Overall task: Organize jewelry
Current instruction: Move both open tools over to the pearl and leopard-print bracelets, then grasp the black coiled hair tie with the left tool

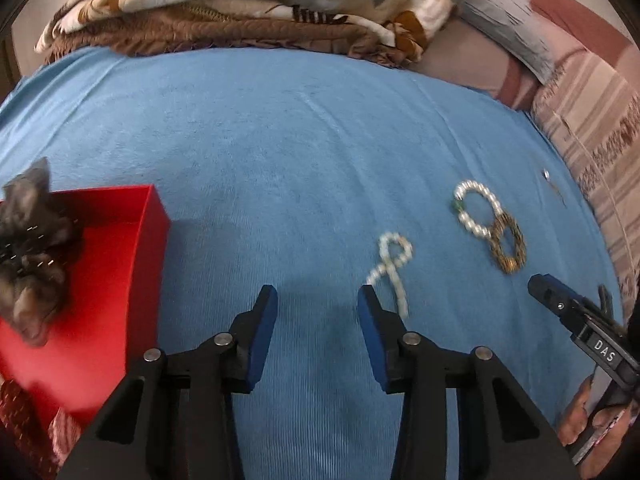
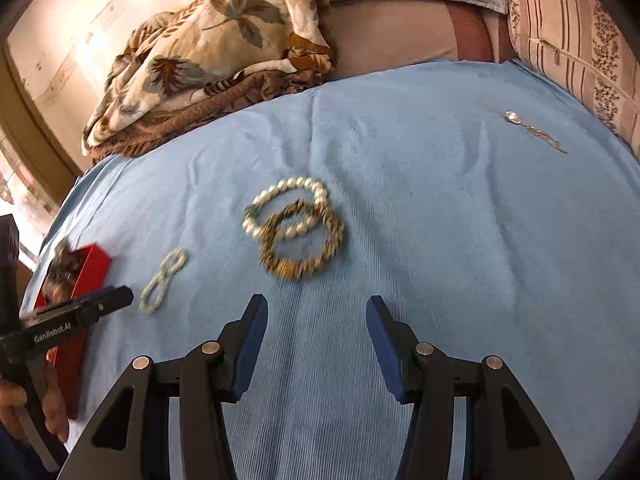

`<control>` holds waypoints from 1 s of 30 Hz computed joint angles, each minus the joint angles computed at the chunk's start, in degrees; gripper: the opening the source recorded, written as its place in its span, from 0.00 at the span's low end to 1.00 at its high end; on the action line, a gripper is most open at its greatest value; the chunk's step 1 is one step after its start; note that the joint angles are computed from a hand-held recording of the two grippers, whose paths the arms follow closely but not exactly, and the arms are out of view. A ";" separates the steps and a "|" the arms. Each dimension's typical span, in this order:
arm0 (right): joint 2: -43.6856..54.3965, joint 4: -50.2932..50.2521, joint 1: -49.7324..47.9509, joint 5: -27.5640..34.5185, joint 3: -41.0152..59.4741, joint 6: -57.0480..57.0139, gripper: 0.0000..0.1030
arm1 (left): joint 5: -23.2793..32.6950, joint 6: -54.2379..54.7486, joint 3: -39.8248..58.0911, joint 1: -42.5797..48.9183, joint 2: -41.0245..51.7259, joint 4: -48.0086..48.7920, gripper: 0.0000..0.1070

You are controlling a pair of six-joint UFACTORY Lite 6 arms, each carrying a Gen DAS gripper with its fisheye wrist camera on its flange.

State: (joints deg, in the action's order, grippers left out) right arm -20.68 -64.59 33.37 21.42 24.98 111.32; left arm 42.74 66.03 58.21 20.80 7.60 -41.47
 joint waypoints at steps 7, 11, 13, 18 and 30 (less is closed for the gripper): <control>5.88 -14.76 -7.55 -6.29 2.61 10.14 0.47 | -0.41 1.37 2.35 -2.46 3.42 -3.98 0.38; 9.20 -16.29 -8.16 -5.92 4.16 10.74 0.35 | -5.69 5.84 -3.45 -5.09 -0.12 -6.77 0.38; 9.17 -15.89 -8.02 -5.69 4.24 10.05 0.35 | -8.86 7.55 -6.44 -6.85 -2.36 -7.99 0.38; 7.52 -17.47 -8.81 -6.84 2.95 11.46 0.33 | -6.97 6.36 -8.58 -6.72 -6.49 -6.23 0.31; 1.38 -10.48 -7.22 -5.39 0.00 6.53 0.33 | 37.89 17.43 -33.39 9.94 -45.27 4.50 0.32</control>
